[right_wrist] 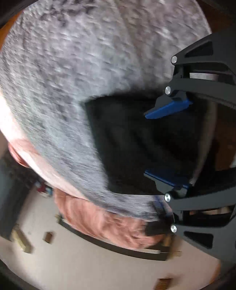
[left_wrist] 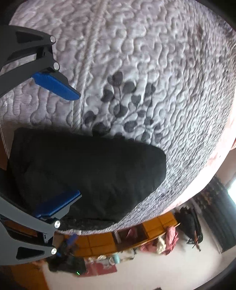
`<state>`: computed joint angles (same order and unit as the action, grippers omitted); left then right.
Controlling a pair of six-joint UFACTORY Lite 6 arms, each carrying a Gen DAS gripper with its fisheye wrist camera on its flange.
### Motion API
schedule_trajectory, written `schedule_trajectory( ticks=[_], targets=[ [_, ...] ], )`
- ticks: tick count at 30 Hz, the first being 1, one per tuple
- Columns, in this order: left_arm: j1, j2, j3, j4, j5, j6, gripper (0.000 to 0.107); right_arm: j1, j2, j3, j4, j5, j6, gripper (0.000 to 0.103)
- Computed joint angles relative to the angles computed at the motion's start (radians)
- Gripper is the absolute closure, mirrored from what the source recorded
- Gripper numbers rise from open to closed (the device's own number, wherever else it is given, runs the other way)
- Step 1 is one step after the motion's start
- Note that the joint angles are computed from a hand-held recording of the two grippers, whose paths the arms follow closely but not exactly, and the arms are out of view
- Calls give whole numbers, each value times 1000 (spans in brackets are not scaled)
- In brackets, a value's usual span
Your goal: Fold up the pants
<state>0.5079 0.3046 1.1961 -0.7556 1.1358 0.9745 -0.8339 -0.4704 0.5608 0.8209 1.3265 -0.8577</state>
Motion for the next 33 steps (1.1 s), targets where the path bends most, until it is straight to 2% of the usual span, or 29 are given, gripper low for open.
schedule_trajectory(
  ticks=[2, 3, 4, 5, 7, 9, 13, 15, 19, 23, 28, 33],
  targets=[
    [-16, 28, 22, 2, 15, 9, 8, 10, -23, -92, -40, -61, -20, 52],
    [-22, 40, 29, -1, 24, 15, 8, -9, 8, -116, -39, -83, -41, 59],
    [-29, 62, 47, -1, 43, 14, 8, -48, 56, -120, -34, -87, -60, 62],
    [-33, 84, 68, -1, 66, 12, 8, -83, 86, -108, -23, -63, -75, 59],
    [-31, 125, 118, -10, 110, 25, 8, -170, 108, -60, -22, 1, -99, 20],
    [-30, 182, 191, -21, 150, 24, 8, -219, 150, -7, -33, 17, -116, 12],
    [-60, 372, 406, -10, 235, -44, 8, -243, 396, 78, -24, 14, -158, 11],
    [-78, 435, 477, 0, 268, -67, 8, -195, 498, 89, -5, -26, -164, 10],
    [-117, 545, 590, 30, 327, -109, 8, -86, 607, 104, 60, -98, -187, 10],
    [-137, 636, 654, 3, 446, -132, 8, -42, 702, 115, 125, -87, -219, 8],
    [-169, 659, 618, -14, 446, -99, 8, 93, 733, 104, 174, -108, -251, 6],
    [-191, 617, 555, -26, 389, -86, 7, 62, 742, 98, 194, -82, -282, 7]
  ],
)
